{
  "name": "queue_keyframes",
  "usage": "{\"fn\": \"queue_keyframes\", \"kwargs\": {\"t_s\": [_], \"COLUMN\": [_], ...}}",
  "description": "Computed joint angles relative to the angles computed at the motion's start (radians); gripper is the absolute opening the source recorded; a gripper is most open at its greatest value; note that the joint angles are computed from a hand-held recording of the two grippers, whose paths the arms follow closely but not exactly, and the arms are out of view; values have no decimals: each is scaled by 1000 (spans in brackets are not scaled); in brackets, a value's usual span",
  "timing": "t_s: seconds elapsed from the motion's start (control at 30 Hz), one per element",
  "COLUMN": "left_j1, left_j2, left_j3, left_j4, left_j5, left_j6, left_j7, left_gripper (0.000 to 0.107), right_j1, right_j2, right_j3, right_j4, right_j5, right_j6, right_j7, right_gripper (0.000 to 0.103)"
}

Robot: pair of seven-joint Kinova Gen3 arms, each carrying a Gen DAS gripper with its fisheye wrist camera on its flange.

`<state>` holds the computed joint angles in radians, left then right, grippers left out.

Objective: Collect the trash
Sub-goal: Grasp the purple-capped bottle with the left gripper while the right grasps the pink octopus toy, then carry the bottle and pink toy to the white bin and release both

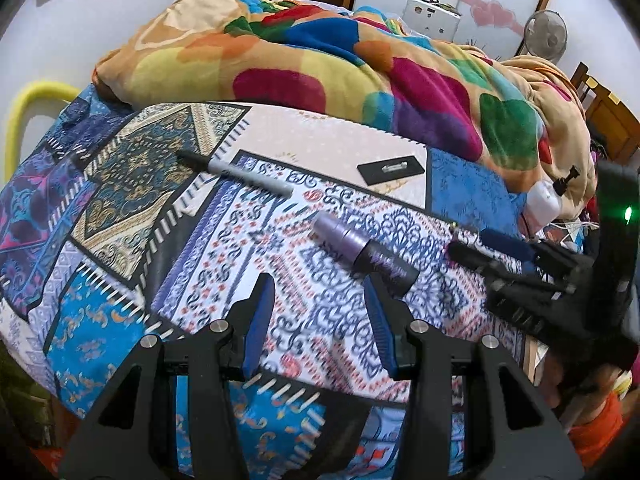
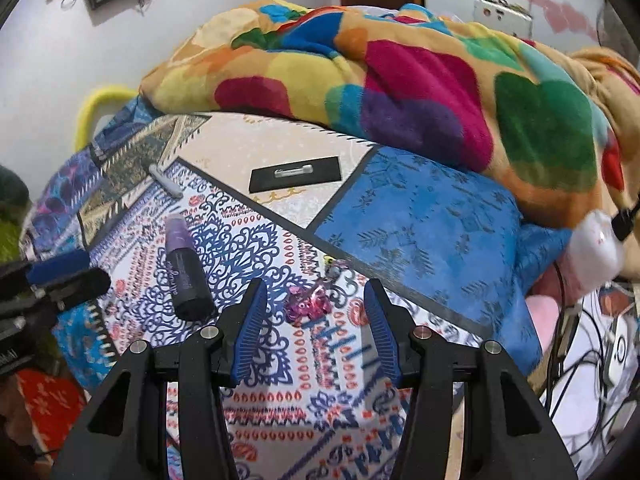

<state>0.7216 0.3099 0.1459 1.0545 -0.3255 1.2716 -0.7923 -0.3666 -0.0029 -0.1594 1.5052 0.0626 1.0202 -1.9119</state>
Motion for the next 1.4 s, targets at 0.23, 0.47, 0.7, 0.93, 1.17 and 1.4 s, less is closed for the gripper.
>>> {"fn": "queue_keyframes", "kwargs": {"t_s": [0.23, 0.47, 0.7, 0.93, 1.17, 1.4], "left_j1": [4, 30, 67, 94, 101, 112], "left_j2": [72, 145, 190, 187, 111, 26], "left_j3": [-7, -33, -72, -70, -55, -27], "left_j4": [-94, -179, -201, -192, -110, -56], "left_j5": [31, 59, 50, 1, -16, -53], "left_j6": [29, 61, 73, 92, 51, 46], "left_j7": [-18, -13, 68, 41, 36, 62], "left_gripper": [46, 46, 47, 25, 25, 25], "right_j1": [-36, 0, 32, 32, 22, 1], "right_j2": [-9, -51, -80, -87, -102, -122], "right_j3": [-25, 0, 0, -15, -32, -66], "right_j4": [47, 77, 81, 66, 37, -10], "right_j5": [111, 44, 20, 32, 45, 87], "right_j6": [-36, -62, -60, -51, -27, 22], "right_j7": [3, 50, 60, 38, 26, -3], "right_gripper": [25, 25, 25, 25, 25, 25]}}
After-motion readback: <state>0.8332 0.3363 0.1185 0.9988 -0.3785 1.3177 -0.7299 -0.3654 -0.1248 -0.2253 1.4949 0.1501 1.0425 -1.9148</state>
